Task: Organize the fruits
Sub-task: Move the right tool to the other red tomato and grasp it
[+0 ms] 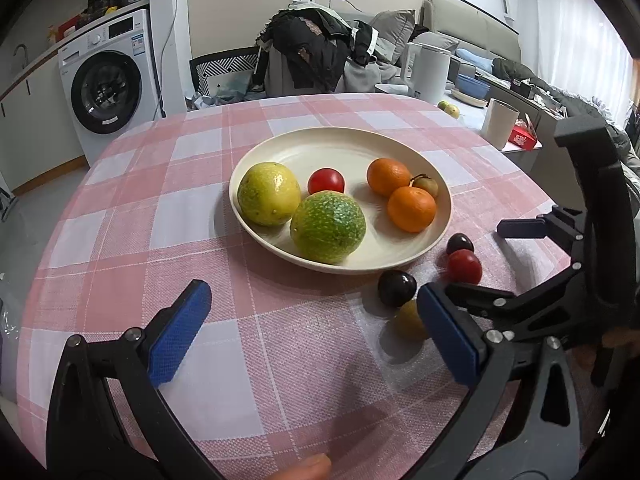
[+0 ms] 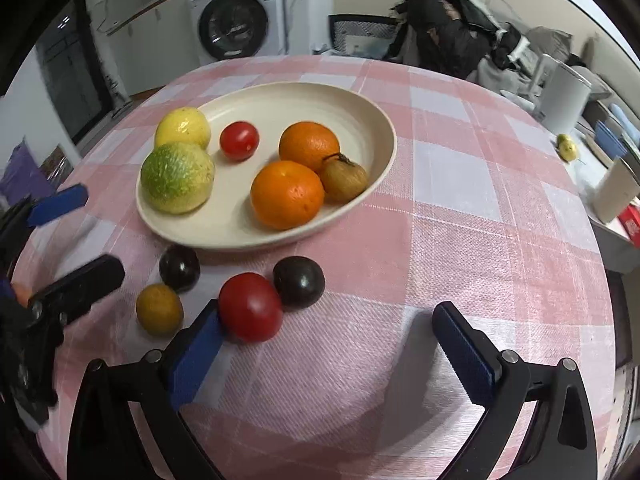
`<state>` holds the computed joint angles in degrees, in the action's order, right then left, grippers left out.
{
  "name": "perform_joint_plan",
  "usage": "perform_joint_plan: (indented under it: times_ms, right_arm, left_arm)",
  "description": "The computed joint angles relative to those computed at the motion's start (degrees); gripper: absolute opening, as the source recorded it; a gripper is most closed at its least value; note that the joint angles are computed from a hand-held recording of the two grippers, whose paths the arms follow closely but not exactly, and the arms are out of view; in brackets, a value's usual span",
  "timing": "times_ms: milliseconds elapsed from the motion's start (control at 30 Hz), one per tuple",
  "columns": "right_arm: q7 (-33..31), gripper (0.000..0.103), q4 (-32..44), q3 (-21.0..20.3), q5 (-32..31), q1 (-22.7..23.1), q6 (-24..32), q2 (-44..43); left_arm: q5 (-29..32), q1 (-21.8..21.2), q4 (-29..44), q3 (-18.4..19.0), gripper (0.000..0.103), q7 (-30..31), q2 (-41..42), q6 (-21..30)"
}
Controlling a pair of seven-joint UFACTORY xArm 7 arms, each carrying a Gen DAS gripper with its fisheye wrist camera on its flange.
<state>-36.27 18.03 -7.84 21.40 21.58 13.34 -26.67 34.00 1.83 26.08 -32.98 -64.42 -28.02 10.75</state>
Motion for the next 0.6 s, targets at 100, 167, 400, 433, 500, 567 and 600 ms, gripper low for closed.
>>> perform_joint_plan:
  times_ms: [100,167,400,433,500,567,600]
  right_arm:
    - [-3.78,0.103,0.5,-3.04,0.79,0.46,1.5,-0.18]
    - [-4.74,0.103,0.91,-3.0,0.96,-0.54,2.48,-0.08]
    - [-9.84,0.103,1.48,-3.39,1.73,-2.82,6.28,-0.9]
    - [-11.27,0.103,1.61,-3.95,2.13,-2.86,7.36,-1.25]
    - [-13.28,0.103,1.91,-4.76,3.43,-3.17,9.61,-1.95]
    - [-15.62,0.102,2.75,-6.3,6.22,-3.02,12.15,-2.32]
    - [-16.51,0.102,3.23,-6.7,7.55,-3.28,13.34,-2.4]
  left_arm:
    - [-0.71,-1.61,0.34,1.17,0.103,1.28,1.0,0.26]
    - [-1.02,-2.56,0.86,1.67,0.103,2.04,2.05,0.79]
    - [-0.56,-6.28,2.69,3.62,0.103,3.63,5.74,2.84]
    - [-0.15,-6.58,2.96,3.7,0.103,3.49,6.11,3.28]
    - [0.59,-7.33,3.26,4.28,0.103,3.27,6.73,3.74]
    - [1.14,-8.06,3.48,4.96,0.103,2.9,7.16,4.12]
    - [1.33,-8.43,3.54,5.32,0.103,2.69,7.33,4.22]
